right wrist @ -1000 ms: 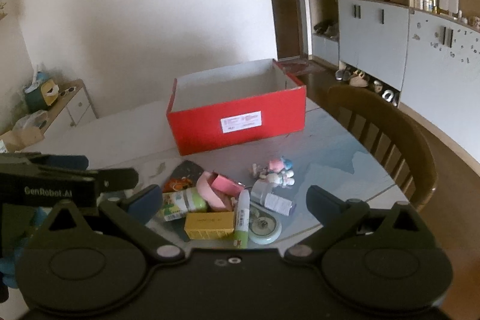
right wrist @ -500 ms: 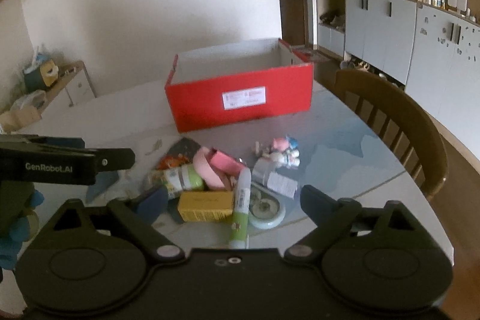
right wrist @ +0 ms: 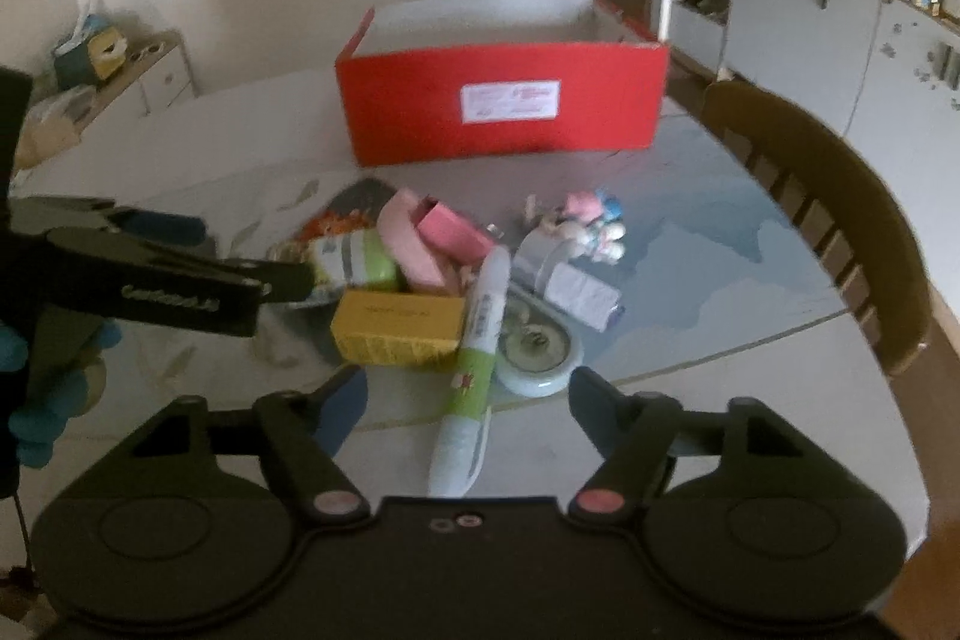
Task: Organize rigid objects
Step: 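Grasp the green-lidded jar with the left tool while the right tool grasps the white-green tube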
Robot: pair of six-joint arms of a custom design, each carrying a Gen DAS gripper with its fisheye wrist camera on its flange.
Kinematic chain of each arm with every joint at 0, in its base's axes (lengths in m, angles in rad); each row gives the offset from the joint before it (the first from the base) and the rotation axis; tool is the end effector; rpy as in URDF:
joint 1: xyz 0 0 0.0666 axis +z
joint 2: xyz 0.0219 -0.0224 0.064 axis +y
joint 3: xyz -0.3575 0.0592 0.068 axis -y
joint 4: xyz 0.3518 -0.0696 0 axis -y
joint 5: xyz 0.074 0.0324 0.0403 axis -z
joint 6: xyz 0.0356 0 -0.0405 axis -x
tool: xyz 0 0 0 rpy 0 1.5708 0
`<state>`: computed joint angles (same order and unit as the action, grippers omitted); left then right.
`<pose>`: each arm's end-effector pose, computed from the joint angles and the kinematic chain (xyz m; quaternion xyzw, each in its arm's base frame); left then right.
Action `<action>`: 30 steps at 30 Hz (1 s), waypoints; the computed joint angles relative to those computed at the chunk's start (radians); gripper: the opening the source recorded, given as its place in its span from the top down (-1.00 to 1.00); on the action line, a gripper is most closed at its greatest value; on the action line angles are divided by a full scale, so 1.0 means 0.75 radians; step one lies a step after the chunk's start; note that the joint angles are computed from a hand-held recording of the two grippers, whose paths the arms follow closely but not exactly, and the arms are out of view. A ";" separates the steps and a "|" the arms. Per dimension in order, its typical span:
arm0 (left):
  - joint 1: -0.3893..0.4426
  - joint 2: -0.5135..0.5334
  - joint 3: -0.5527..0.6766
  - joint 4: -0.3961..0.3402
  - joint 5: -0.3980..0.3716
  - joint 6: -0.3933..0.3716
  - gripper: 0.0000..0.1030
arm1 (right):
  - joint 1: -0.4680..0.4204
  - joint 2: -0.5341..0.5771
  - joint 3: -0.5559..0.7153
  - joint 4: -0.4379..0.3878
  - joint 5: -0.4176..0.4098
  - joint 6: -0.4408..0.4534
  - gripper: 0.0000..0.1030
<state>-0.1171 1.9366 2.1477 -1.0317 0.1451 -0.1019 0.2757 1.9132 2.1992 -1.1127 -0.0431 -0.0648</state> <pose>0.6266 -0.0793 0.4338 0.1278 0.9196 -0.0702 0.3649 0.5939 0.1692 0.4630 -0.1058 0.9254 0.0814 0.3548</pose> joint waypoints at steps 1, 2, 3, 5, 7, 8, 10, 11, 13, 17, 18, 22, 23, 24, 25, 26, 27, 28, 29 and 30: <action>-0.001 0.004 0.002 0.006 0.002 -0.005 -0.99 | -0.001 0.018 0.021 -0.019 -0.007 0.012 -0.29; -0.003 0.013 0.014 0.007 0.000 -0.009 -0.99 | -0.003 0.033 0.040 -0.035 -0.013 0.021 -0.24; -0.005 0.021 0.024 0.008 -0.004 -0.014 -0.98 | -0.003 0.043 0.049 -0.043 -0.018 0.029 -0.16; -0.009 0.039 0.049 0.001 -0.018 -0.028 -0.98 | -0.007 0.074 0.089 -0.070 -0.032 0.041 -0.06; -0.011 0.060 0.076 -0.012 -0.016 -0.045 -0.92 | -0.008 0.101 0.125 -0.090 -0.039 0.049 -0.01; -0.013 0.072 0.092 -0.021 -0.021 -0.052 -0.88 | -0.007 0.113 0.140 -0.097 -0.038 0.056 0.02; -0.015 0.091 0.117 -0.034 -0.032 -0.057 -0.87 | -0.007 0.142 0.182 -0.124 -0.039 0.069 0.07; -0.014 0.104 0.134 -0.041 -0.026 -0.058 -0.84 | -0.006 0.151 0.194 -0.133 -0.039 0.072 0.11; -0.014 0.121 0.159 -0.055 -0.016 -0.077 -0.75 | -0.008 0.176 0.233 -0.158 -0.041 0.077 0.15; -0.016 0.154 0.204 -0.079 0.004 -0.130 -0.56 | -0.014 0.220 0.297 -0.201 -0.043 0.072 0.27; -0.015 0.161 0.215 -0.083 0.018 -0.136 -0.51 | -0.014 0.227 0.308 -0.210 -0.043 0.070 0.31; -0.015 0.194 0.273 -0.117 0.082 -0.201 -0.34 | -0.016 0.267 0.371 -0.244 -0.064 0.068 0.43; -0.015 0.206 0.296 -0.136 0.107 -0.223 -0.34 | -0.014 0.277 0.388 -0.254 -0.062 0.071 0.42; -0.013 0.225 0.333 -0.168 0.138 -0.244 -0.34 | -0.011 0.287 0.405 -0.263 -0.050 0.074 0.42; -0.012 0.246 0.371 -0.198 0.158 -0.261 -0.34 | -0.009 0.295 0.418 -0.272 -0.045 0.073 0.42; -0.011 0.265 0.407 -0.228 0.178 -0.278 -0.34 | -0.009 0.304 0.432 -0.282 -0.045 0.065 0.42; -0.010 0.278 0.432 -0.249 0.191 -0.289 -0.34 | -0.010 0.314 0.448 -0.292 -0.047 0.057 0.42; -0.010 0.283 0.440 -0.254 0.198 -0.299 -0.33 | -0.011 0.326 0.467 -0.305 -0.049 0.047 0.43; -0.010 0.282 0.439 -0.252 0.201 -0.305 -0.30 | -0.012 0.331 0.476 -0.310 -0.048 0.039 0.46; -0.009 0.281 0.439 -0.252 0.201 -0.308 -0.20 | -0.013 0.335 0.483 -0.314 -0.048 0.032 0.49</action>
